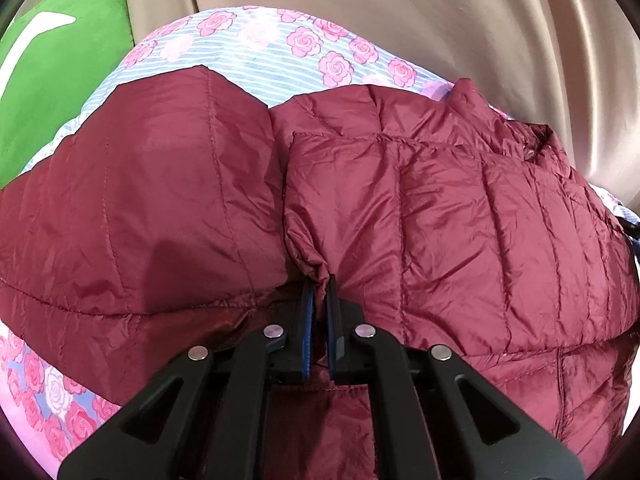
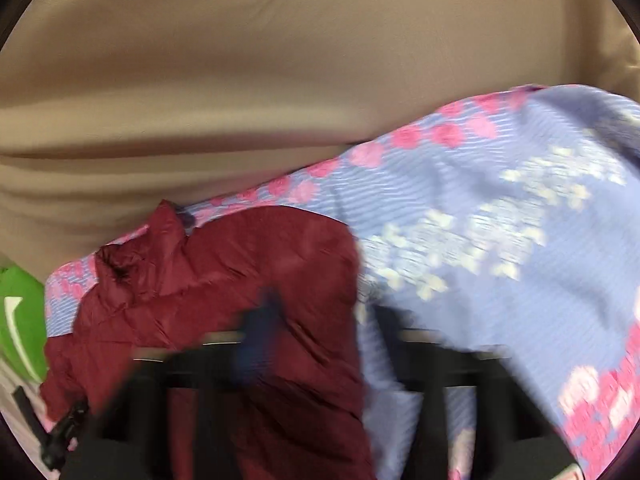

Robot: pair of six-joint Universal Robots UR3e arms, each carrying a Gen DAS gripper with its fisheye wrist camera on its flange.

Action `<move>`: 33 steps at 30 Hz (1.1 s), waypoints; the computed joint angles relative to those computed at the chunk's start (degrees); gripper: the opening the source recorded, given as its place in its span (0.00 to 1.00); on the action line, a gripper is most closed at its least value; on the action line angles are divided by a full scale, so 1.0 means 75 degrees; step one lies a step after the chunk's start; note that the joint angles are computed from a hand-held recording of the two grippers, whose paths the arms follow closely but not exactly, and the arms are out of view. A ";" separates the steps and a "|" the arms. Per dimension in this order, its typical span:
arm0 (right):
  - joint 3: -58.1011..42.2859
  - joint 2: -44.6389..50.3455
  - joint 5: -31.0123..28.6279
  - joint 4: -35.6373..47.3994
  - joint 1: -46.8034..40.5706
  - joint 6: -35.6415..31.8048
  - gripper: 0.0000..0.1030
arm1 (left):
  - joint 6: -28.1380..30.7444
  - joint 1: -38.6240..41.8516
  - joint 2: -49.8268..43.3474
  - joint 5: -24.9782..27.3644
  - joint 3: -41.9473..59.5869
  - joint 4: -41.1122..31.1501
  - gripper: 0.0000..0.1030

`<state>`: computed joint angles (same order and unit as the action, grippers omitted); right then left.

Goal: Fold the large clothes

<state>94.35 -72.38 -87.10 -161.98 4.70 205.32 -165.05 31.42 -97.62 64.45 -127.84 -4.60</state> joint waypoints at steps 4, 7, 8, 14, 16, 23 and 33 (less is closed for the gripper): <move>-0.0371 0.0291 -0.0335 -0.0234 -0.0116 0.0070 0.05 | 0.0040 -0.0022 -0.0042 0.0032 -0.0110 0.0230 0.04; -0.1296 0.0918 -0.0733 0.1323 -0.0060 -0.0312 0.05 | 0.0077 0.0031 -0.0024 -0.0064 -0.0203 0.0280 0.06; -0.1133 0.0838 -0.0940 0.1175 0.0022 -0.0393 0.06 | 0.0057 0.0033 -0.0053 -0.0098 -0.0195 0.0296 0.06; 0.2366 -0.1976 -0.1151 -0.0962 0.0327 -0.1009 0.61 | 0.0038 0.0200 -0.0171 -0.0474 -0.0176 0.0286 0.06; 0.3207 -0.2729 -0.0798 -0.0756 0.0331 -0.1274 0.61 | 0.0061 0.0197 -0.0161 -0.0453 -0.0204 0.0324 0.06; 0.4064 -0.2561 -0.0803 -0.0746 0.0560 -0.1538 0.06 | 0.0158 0.0236 -0.0082 -0.0475 -0.0289 0.0270 0.10; 0.4249 -0.3125 -0.1366 -0.0122 0.0548 -0.1054 0.12 | 0.0477 -0.0175 -0.0048 0.0017 -0.0353 0.0310 0.20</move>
